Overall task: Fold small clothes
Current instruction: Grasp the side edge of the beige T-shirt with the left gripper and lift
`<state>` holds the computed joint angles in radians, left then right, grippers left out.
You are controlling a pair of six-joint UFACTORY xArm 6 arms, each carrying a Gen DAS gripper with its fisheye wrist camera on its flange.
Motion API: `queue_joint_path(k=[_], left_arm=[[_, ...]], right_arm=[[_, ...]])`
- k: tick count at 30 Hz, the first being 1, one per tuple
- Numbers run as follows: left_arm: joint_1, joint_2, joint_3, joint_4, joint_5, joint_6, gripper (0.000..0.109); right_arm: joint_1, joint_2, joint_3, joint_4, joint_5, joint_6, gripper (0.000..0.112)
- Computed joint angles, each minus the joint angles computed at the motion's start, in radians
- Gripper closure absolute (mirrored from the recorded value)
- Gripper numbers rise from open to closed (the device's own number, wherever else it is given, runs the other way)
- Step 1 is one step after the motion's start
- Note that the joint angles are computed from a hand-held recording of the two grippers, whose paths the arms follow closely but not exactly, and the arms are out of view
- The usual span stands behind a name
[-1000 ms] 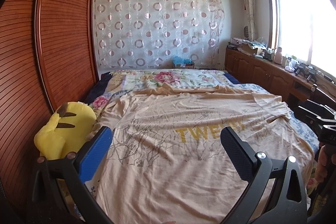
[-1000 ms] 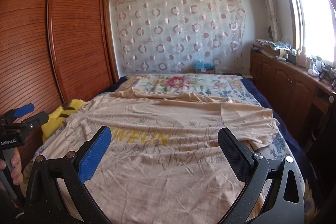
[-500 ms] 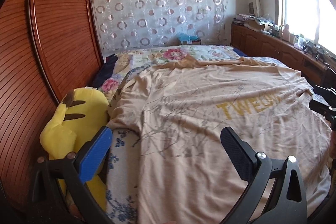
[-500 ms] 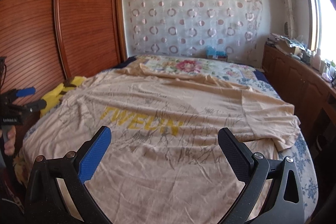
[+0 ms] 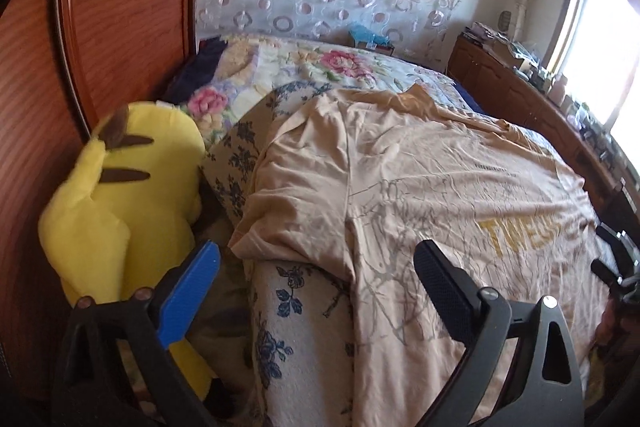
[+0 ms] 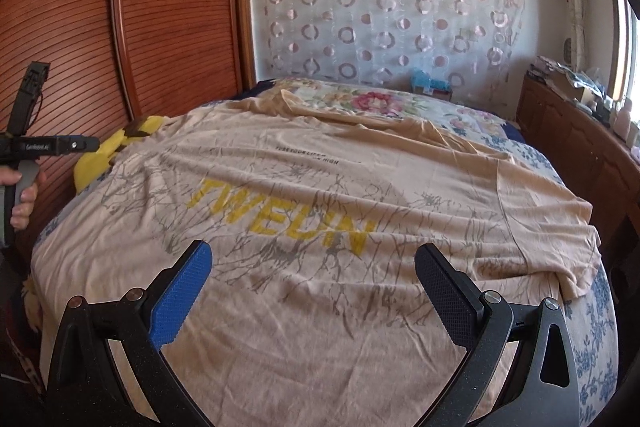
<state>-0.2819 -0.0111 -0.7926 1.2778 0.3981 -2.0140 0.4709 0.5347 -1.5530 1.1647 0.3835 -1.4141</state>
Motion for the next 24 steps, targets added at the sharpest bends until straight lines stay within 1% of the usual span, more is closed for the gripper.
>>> queue_joint_path(k=[1,2,4,6,8,10,12,13,14,15,16,17,18,19,21,24], left_arm=[[0.018,0.007,0.004,0.012,-0.031,-0.024,0.013],[0.046,0.015,0.011,0.006,-0.070,-0.034,0.020],[0.088,0.028,0.017,0.015,-0.128,-0.063,0.026],[0.122,0.044,0.017,0.026,-0.165,-0.090,0.033],[0.157,0.066,0.017,0.007,-0.214,-0.092,0.052],[0.192,0.097,0.009,0.024,-0.274,-0.117,0.055],[0.198,0.118,0.008,-0.045,-0.290,-0.040,0.056],[0.197,0.130,-0.001,-0.048,-0.293,-0.024,0.062],[0.198,0.132,-0.009,-0.008,-0.299,-0.051,0.072],[0.197,0.131,-0.013,0.010,-0.305,-0.059,0.079],[0.183,0.123,-0.013,-0.014,-0.285,-0.027,0.089],[0.157,0.109,-0.012,-0.079,-0.226,0.043,0.099],[0.127,0.098,-0.018,-0.139,-0.161,0.117,0.102],[0.103,0.090,-0.028,-0.158,-0.110,0.155,0.105],[0.058,0.076,-0.051,-0.187,-0.008,0.210,0.106],[0.001,0.051,-0.085,-0.170,0.122,0.239,0.106]], right_arm=[[0.003,0.005,-0.006,-0.009,-0.001,0.004,0.009],[0.007,0.008,-0.008,-0.011,-0.004,0.004,0.009],[0.016,0.013,-0.008,-0.022,-0.016,0.000,0.009],[0.025,0.016,-0.004,-0.029,-0.034,-0.013,0.009],[0.031,0.022,-0.003,-0.048,-0.040,-0.006,0.009],[0.033,0.023,-0.002,-0.043,-0.047,-0.016,0.009],[0.031,0.023,-0.001,-0.050,-0.042,-0.012,0.009],[0.029,0.021,-0.001,-0.060,-0.037,-0.002,0.009],[0.030,0.022,-0.001,-0.068,-0.038,0.006,0.009],[0.029,0.022,-0.001,-0.070,-0.035,0.008,0.009],[0.029,0.022,-0.002,-0.069,-0.033,0.008,0.009],[0.028,0.022,-0.003,-0.072,-0.031,0.013,0.009],[0.027,0.022,-0.004,-0.073,-0.028,0.015,0.009],[0.026,0.021,-0.003,-0.072,-0.025,0.017,0.009],[0.023,0.024,-0.007,-0.070,-0.019,0.020,0.009],[0.023,0.024,-0.008,-0.069,-0.021,0.023,0.009]])
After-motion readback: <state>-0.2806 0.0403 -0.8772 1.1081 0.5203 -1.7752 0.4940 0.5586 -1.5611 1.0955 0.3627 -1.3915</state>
